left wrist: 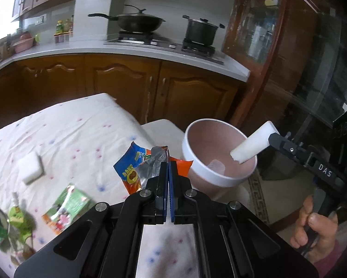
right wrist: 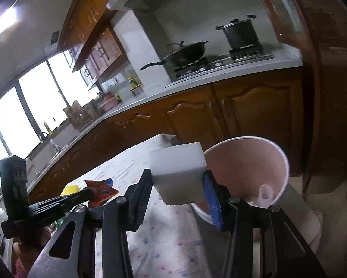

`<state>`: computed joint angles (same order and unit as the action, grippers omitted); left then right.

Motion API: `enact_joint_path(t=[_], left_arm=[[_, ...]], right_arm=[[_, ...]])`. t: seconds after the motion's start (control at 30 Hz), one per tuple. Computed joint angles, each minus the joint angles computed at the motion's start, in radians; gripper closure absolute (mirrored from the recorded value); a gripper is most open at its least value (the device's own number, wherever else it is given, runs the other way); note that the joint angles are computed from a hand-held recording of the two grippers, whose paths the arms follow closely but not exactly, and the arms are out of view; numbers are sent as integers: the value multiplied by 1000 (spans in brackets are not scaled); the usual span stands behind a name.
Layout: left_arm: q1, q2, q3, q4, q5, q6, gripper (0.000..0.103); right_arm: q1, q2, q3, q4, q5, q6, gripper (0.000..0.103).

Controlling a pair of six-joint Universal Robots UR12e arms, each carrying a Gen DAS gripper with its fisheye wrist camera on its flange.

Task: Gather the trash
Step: 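Open both tools to drop the sponge and wrapper into the bin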

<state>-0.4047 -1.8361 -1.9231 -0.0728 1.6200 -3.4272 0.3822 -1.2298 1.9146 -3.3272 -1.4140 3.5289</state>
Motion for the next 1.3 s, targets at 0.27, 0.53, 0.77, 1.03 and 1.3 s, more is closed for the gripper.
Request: enact_joint_path(t=[0.27, 0.53, 0.77, 1.03, 1.3], left_arm=[[-9, -54, 80, -27, -70, 20, 102], [-17, -123, 176, -64, -163, 37, 102], [-28, -183, 250, -133, -200, 52, 102], [-29, -204, 266, -177, -203, 40, 78], [-22, -198, 249, -170, -205, 16, 62]], right_arm=[[-27, -8, 8, 12, -39, 5, 58], [-47, -4, 4, 35, -60, -3, 57], [-64, 10, -9, 80, -52, 3, 57], [-72, 25, -21, 116, -45, 22, 48], [-73, 26, -22, 115, -43, 39, 42]])
